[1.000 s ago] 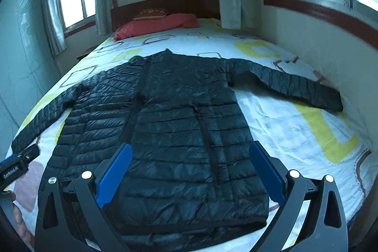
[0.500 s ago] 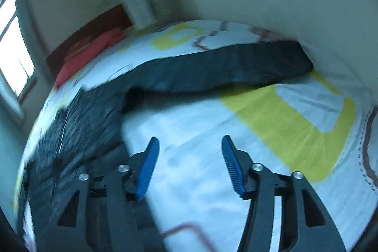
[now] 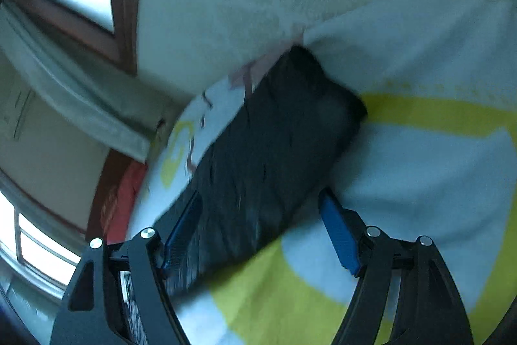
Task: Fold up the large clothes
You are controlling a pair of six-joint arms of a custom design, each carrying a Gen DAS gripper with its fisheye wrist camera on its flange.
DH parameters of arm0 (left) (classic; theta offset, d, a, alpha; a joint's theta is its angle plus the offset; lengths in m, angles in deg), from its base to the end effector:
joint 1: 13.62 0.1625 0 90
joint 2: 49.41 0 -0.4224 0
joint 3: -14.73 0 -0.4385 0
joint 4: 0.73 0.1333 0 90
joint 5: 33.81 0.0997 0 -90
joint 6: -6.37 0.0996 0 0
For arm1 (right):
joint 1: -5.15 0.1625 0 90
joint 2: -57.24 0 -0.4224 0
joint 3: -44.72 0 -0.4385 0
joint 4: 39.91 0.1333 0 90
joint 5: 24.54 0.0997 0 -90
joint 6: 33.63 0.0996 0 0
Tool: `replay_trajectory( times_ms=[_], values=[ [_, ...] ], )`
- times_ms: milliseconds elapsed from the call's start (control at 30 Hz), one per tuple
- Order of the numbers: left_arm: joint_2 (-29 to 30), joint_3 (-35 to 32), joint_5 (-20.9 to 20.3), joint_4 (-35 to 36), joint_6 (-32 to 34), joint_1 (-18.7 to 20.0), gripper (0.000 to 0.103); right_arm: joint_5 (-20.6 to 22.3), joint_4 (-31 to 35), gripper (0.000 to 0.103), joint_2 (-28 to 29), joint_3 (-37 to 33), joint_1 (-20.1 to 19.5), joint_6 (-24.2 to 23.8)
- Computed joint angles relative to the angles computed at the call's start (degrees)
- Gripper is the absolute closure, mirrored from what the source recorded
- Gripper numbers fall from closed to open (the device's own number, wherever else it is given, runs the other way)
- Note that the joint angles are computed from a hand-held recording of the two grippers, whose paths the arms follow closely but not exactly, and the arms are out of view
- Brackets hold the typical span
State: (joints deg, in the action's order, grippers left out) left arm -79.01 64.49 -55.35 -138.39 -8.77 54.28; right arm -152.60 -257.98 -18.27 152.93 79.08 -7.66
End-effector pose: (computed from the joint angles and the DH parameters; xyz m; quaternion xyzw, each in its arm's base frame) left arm -0.1233 -0.9043 0.2336 -0.0847 0.8097 -0.3607 0.4551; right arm -0.0813 -0.5421 0.4412 -0.4533 -0.5076 0.7154 0.1584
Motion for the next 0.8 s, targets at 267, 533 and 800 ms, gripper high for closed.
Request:
replay_trajectory(
  times_ms=[267,533,800],
  values=[
    [0.58,-0.89,-0.09,0.94,-1.47,0.32,0.002,-7.24,3.59,0.073,2.04,-5.66,-0.05,-5.47],
    [1.21,-1.11,0.74,-0.9,0.27,0.35,0.002,-9.66,1.11,0.089,6.7,-12.77,5.01,-17.7],
    [1.55,-1.18,1.28,-2.04,1.32,0.25,0.002,-6.19,8.8,0.089,20.6,-31.96,14.15,-35.14]
  ],
)
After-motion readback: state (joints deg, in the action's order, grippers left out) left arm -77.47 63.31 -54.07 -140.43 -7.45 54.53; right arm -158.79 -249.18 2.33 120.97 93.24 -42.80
